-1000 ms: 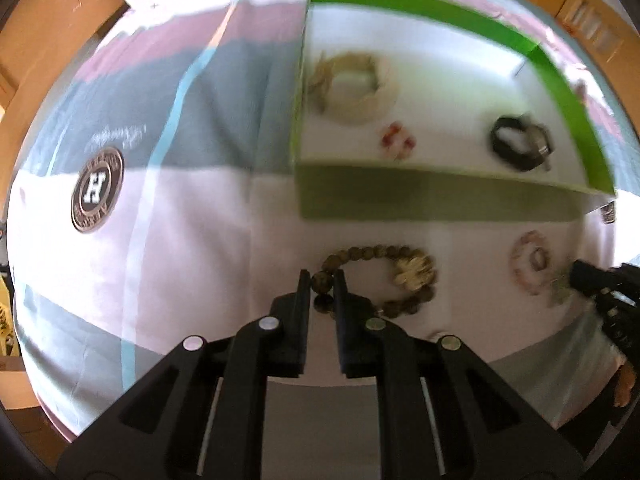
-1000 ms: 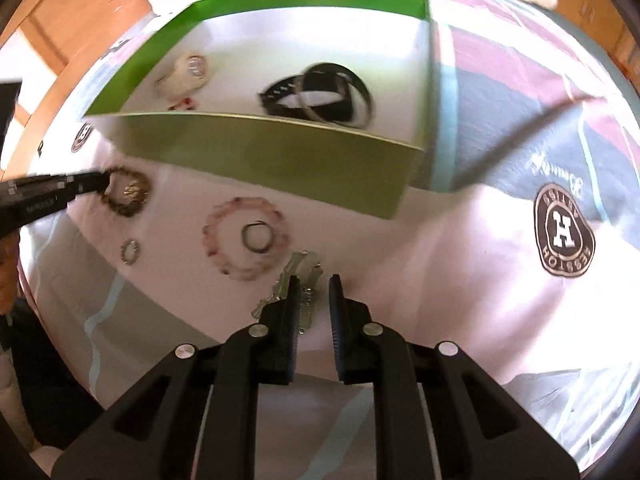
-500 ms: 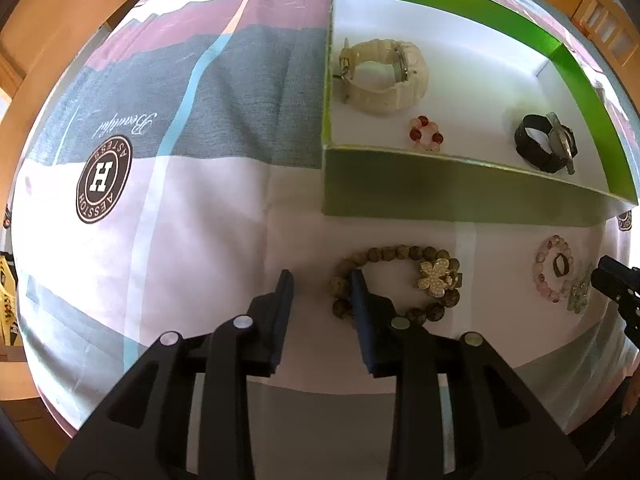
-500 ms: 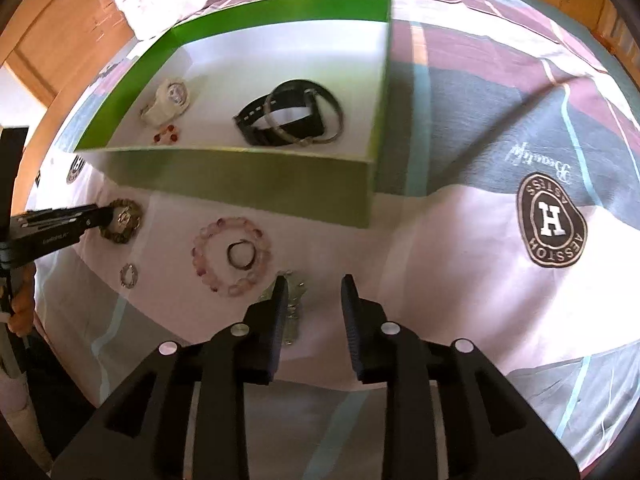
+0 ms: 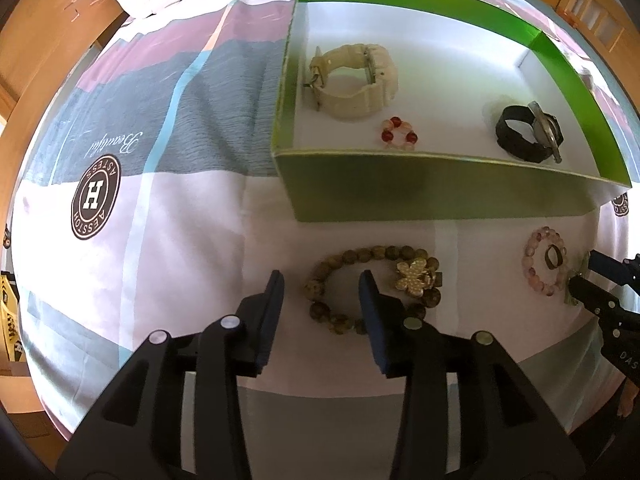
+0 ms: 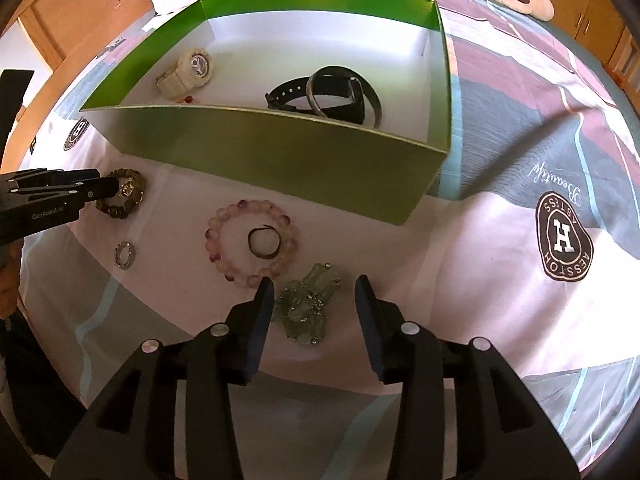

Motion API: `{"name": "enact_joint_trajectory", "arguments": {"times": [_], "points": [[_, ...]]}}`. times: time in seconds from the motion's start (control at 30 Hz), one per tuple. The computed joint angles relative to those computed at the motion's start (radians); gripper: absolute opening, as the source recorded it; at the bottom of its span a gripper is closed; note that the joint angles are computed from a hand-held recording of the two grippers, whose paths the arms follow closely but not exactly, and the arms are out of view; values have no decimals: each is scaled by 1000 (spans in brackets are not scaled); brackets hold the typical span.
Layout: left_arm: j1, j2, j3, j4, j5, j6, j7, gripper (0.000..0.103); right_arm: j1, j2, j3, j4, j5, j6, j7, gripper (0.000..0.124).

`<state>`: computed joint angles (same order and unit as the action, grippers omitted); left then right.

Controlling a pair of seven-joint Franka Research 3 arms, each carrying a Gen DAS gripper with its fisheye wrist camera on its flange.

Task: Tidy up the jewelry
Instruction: 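Move the right tool over the green jade charm cluster while the left tool moves over the dark bead bracelet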

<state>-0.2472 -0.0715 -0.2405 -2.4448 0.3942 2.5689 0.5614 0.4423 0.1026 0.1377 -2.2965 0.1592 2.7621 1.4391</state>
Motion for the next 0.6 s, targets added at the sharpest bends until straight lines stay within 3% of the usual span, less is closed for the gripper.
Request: {"name": "enact_joint_trajectory", "arguments": {"times": [0.27,0.6], "points": [[6,-3,-1,-16,40,30,-16,41,16,12,-2,1,-48,15,29,43],[10,-39,-41,-1,384,27,-228,36,18,13,-3,1,-59,16,39,43]]}}
